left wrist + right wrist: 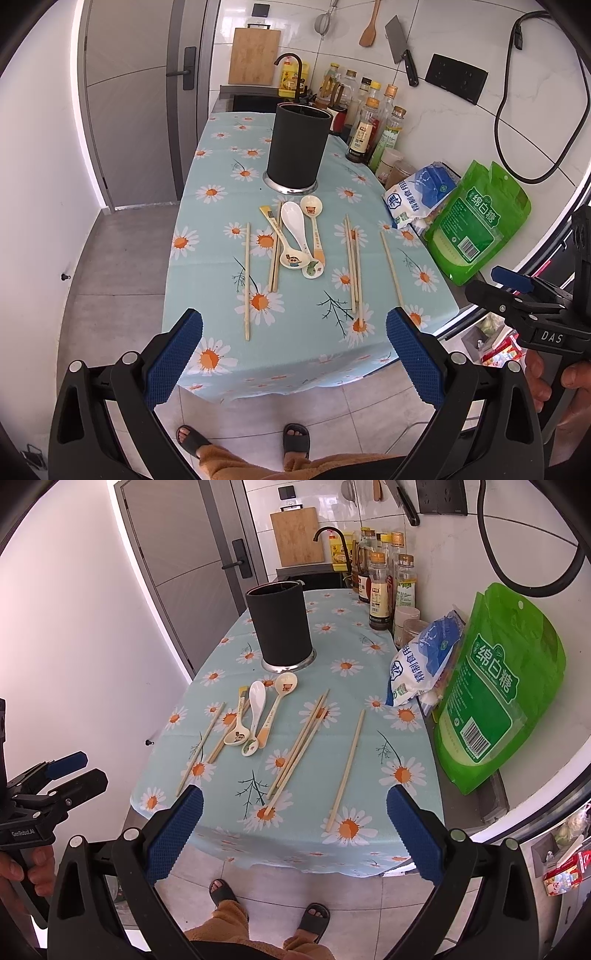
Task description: Organize utensils
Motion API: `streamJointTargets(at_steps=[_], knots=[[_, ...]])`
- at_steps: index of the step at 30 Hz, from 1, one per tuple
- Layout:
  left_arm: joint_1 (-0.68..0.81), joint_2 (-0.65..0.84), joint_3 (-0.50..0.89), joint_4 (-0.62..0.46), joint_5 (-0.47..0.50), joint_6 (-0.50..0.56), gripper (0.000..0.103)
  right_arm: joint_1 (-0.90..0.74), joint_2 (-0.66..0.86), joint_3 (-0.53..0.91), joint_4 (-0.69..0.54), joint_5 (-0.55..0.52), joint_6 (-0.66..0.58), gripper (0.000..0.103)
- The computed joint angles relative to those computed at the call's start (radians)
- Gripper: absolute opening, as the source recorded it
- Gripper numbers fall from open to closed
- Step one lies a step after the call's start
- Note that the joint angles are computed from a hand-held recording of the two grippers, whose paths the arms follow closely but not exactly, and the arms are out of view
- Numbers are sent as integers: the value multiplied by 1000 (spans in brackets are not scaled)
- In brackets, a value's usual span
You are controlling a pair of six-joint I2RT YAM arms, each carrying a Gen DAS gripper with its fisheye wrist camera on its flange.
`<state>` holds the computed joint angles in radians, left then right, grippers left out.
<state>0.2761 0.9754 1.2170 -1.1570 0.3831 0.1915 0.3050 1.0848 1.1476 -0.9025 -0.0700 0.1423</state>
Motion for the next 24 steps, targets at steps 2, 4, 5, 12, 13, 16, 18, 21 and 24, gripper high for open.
streamJointTargets(at_steps=[2, 4, 5, 12, 13, 16, 18, 21, 24], knots=[[-1, 5, 4, -3, 3, 0, 97, -9, 3, 2, -1, -4, -3, 99], [1, 8, 5, -2, 7, 3, 97, -14, 10, 7, -3, -5, -3, 99], [-4, 9, 5, 0, 4, -1, 97, -17, 11, 7, -2, -5, -4, 99], [-30, 23, 11, 6, -9, -12, 97, -35, 21, 4, -2, -10, -11, 99], [-34, 21, 10, 9, -14, -17, 97, -41, 23, 5, -3, -12, -11, 99], [-34, 25, 11, 8, -10, -20, 97, -56, 34, 10, -3, -21, -16, 99], [-40, 25, 13, 9, -15, -23, 97, -60, 38, 12, -6, -24, -17, 99], [-44, 29, 15, 10, -19, -25, 97, -67, 40, 13, -8, -30, -22, 99], [-49, 30, 16, 12, -24, -30, 97, -68, 41, 13, -7, -30, -21, 99]])
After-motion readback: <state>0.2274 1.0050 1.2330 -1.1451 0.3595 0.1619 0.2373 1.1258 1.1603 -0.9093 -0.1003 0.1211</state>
